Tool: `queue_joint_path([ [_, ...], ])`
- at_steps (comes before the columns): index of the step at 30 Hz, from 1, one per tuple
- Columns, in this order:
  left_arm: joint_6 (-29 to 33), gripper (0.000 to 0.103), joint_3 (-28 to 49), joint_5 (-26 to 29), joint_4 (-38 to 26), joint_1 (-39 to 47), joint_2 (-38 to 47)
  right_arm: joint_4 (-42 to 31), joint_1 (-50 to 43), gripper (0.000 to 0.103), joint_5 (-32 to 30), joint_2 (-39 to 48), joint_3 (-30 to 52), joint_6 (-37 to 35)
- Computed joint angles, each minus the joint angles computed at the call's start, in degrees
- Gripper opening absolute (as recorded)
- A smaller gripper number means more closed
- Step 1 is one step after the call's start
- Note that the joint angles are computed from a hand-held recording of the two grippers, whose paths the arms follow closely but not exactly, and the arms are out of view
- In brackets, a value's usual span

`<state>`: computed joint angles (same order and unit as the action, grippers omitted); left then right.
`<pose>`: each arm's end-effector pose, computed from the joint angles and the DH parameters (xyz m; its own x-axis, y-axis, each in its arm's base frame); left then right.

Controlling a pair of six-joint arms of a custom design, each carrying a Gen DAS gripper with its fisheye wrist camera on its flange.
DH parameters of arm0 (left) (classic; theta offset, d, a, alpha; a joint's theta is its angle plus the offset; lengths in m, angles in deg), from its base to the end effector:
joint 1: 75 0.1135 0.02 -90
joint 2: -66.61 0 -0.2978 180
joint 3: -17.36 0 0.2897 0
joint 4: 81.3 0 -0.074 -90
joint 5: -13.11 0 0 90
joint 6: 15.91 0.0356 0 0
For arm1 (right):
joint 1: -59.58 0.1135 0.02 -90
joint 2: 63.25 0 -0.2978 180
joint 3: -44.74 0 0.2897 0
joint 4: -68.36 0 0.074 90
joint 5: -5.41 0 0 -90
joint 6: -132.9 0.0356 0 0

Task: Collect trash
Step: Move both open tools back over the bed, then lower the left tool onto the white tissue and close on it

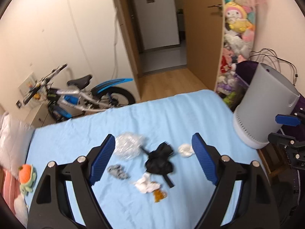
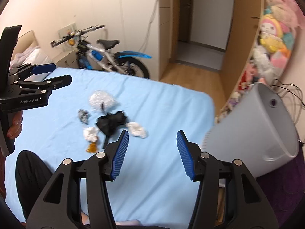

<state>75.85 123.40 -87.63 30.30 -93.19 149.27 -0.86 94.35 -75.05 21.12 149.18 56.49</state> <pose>0.3107 -0.0951 0.4467 -0.6661 0.2506 -0.7025 0.2021 0.9673 0.1535 0.2779 0.1858 0.4267 -0.7152 -0.2144 -0.6652 -0.3141 0.9489 0.0318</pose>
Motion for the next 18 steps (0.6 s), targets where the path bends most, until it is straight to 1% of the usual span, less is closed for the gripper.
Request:
queue_joint_path([
  [5, 0.5, 0.082, -9.1, 1.8, 2.2, 6.6, -5.5, 2.0, 6.9, 0.051, 2.3, 4.1, 0.3, 3.3],
  [10, 1.4, 0.082, -17.3, 3.8, 4.5, 12.0, -8.8, 3.5, 10.5, 0.051, 3.3, 8.0, 0.8, 5.0],
  [14, 1.6, 0.082, -23.2, 4.6, 6.0, 14.3, -10.8, 4.7, 11.6, 0.051, 1.9, 10.3, 0.3, 6.4],
  [18, 1.4, 0.082, -27.3, 5.6, 7.3, 16.1, -11.3, 6.5, 12.9, 0.051, 0.8, 12.6, -0.6, 7.6],
])
